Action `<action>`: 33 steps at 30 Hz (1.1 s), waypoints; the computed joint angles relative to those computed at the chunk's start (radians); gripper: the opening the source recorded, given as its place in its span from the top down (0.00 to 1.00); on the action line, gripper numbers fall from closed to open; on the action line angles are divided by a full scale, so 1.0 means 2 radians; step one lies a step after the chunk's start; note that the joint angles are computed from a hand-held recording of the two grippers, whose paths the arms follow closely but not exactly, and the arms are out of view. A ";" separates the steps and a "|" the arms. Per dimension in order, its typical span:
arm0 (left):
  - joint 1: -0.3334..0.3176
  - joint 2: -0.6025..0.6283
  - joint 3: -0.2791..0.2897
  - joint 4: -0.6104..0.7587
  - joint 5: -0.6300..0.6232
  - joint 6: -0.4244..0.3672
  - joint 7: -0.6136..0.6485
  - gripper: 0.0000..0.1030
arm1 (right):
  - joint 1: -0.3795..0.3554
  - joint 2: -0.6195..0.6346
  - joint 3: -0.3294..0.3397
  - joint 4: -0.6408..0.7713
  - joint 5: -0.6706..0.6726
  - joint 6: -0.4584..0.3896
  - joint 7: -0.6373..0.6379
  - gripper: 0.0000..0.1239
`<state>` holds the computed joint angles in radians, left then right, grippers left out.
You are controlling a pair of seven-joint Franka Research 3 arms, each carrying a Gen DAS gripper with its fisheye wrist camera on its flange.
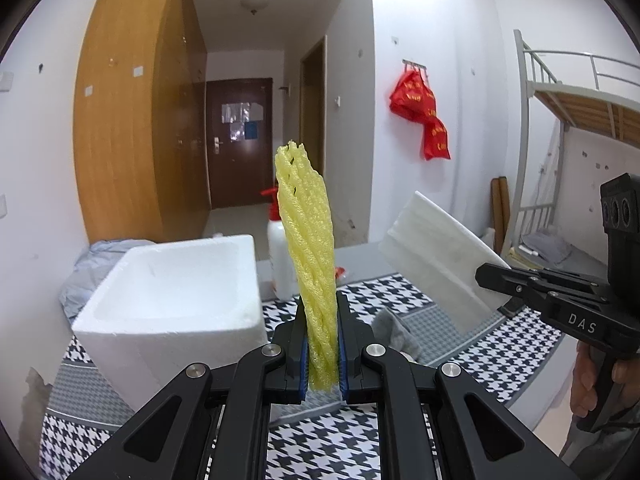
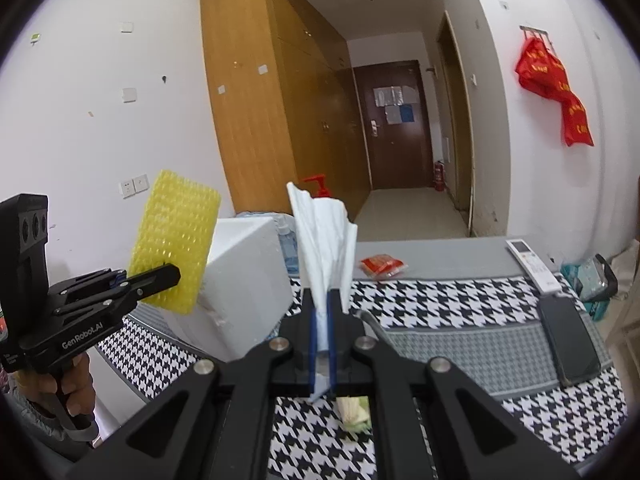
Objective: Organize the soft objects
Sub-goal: 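Carry the yellow net into the foam box with the left tool while the right tool carries the wipes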
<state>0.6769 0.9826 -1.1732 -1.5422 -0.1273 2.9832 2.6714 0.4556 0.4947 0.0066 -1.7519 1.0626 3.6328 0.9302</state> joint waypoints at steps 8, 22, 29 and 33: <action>-0.003 0.006 -0.002 0.021 -0.003 0.004 -0.002 0.89 | 0.007 0.016 -0.010 0.039 -0.006 -0.023 -0.012 0.95; 0.010 0.009 -0.005 0.027 0.023 0.026 -0.031 0.89 | 0.004 0.040 -0.014 0.072 -0.103 -0.050 0.062 0.95; 0.006 0.005 0.008 0.033 0.042 0.038 -0.061 0.89 | 0.011 0.055 -0.027 0.092 -0.149 -0.068 0.102 0.95; 0.006 0.008 0.012 0.037 0.055 0.043 -0.076 0.89 | 0.005 0.065 -0.024 0.106 -0.186 -0.078 0.122 0.95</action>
